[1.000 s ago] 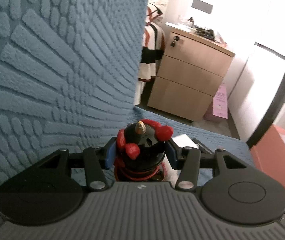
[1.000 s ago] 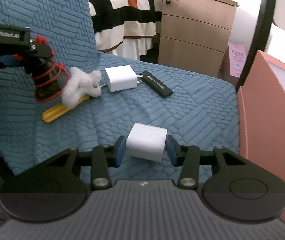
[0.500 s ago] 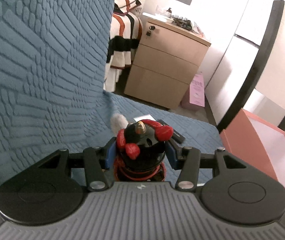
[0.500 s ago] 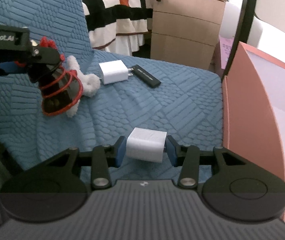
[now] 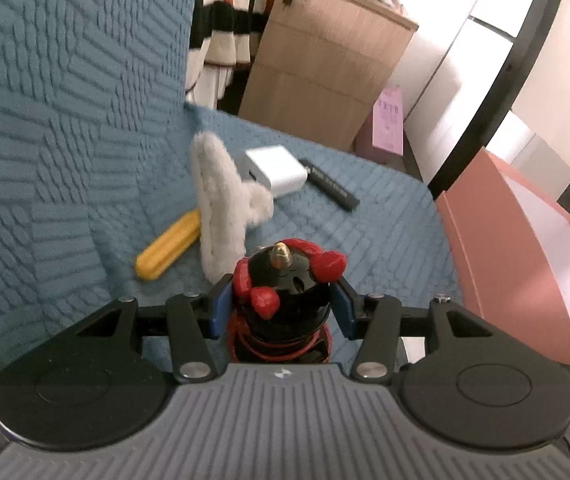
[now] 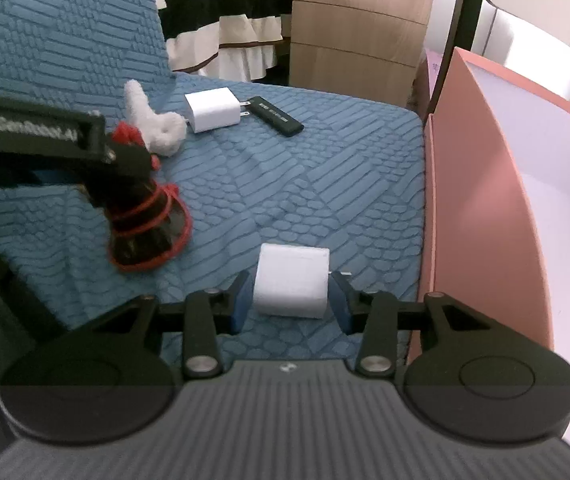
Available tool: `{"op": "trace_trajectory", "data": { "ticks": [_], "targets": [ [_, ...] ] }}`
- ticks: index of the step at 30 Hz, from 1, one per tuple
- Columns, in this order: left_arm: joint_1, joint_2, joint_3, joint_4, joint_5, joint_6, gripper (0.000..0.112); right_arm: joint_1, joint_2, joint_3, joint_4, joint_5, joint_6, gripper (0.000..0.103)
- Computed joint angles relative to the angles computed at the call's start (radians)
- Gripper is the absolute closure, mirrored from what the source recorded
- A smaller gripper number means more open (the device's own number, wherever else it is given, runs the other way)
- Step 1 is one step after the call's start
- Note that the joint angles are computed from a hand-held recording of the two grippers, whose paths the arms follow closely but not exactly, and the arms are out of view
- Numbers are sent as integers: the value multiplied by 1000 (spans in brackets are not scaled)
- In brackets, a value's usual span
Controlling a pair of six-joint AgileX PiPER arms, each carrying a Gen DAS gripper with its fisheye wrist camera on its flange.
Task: Organize rigid objects
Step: 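Carry the red figurine and white charger over the pink box with both tools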
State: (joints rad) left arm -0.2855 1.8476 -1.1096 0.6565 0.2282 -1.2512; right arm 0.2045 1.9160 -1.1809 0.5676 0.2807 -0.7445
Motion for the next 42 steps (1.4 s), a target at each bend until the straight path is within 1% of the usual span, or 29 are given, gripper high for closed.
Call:
{"op": "trace_trajectory", "data": {
  "ticks": [2, 5, 6, 7, 9, 10, 14, 18, 21, 22, 25, 27, 28, 29, 32, 34, 36, 38, 40, 42],
  "targets": [
    [7, 2, 9, -32, -20, 26, 55, 1, -4, 7, 13, -4, -13, 58],
    [13, 3, 6, -107, -23, 113, 54, -3, -5, 11, 26, 4, -31, 54],
    [15, 4, 0, -164, -20, 175, 54, -5, -4, 8, 36, 12, -36, 52],
    [14, 4, -3, -186, -14, 197, 54, -7, -2, 6, 40, 18, -35, 47],
    [11, 5, -6, -197, -13, 208, 51, -7, 2, -1, 26, 23, 4, 43],
    [10, 6, -8, -198, -11, 208, 50, -7, 3, -2, 26, 20, 10, 42],
    [11, 10, -13, -237, -8, 236, 46, 3, 10, -7, 0, -8, 38, 42],
    [6, 16, -22, -216, 6, 219, 46, 5, 24, -17, 11, -26, 25, 43],
    [4, 19, -28, -210, 11, 222, 46, 10, 33, -24, -20, -34, 48, 49],
    [3, 21, -31, -204, 15, 220, 46, 12, 38, -30, -49, -30, 79, 51],
    [0, 28, -42, -204, 29, 226, 46, 24, 45, -31, -175, -46, 196, 51],
    [0, 32, -49, -205, 35, 225, 46, 27, 46, -33, -201, -48, 230, 51],
    [0, 36, -54, -209, 38, 230, 46, 25, 46, -35, -188, -48, 221, 56],
    [0, 38, -59, -215, 40, 239, 46, 23, 46, -37, -168, -43, 202, 58],
    [-3, 34, -65, -222, 44, 262, 46, 26, 43, -37, -182, -42, 214, 57],
    [-18, 40, -86, -180, 85, 243, 46, 17, 39, -38, -124, -28, 165, 58],
    [-25, 44, -91, -155, 92, 227, 49, 12, 28, -29, -73, -33, 119, 58],
    [-24, 41, -92, -172, 90, 237, 50, 10, 18, -24, -49, -39, 94, 58],
    [-25, 35, -90, -179, 89, 244, 50, 6, 13, -32, -69, -20, 123, 58],
    [-24, 21, -76, -182, 82, 244, 50, 12, 4, -33, -147, -10, 212, 58]
  ]
}}
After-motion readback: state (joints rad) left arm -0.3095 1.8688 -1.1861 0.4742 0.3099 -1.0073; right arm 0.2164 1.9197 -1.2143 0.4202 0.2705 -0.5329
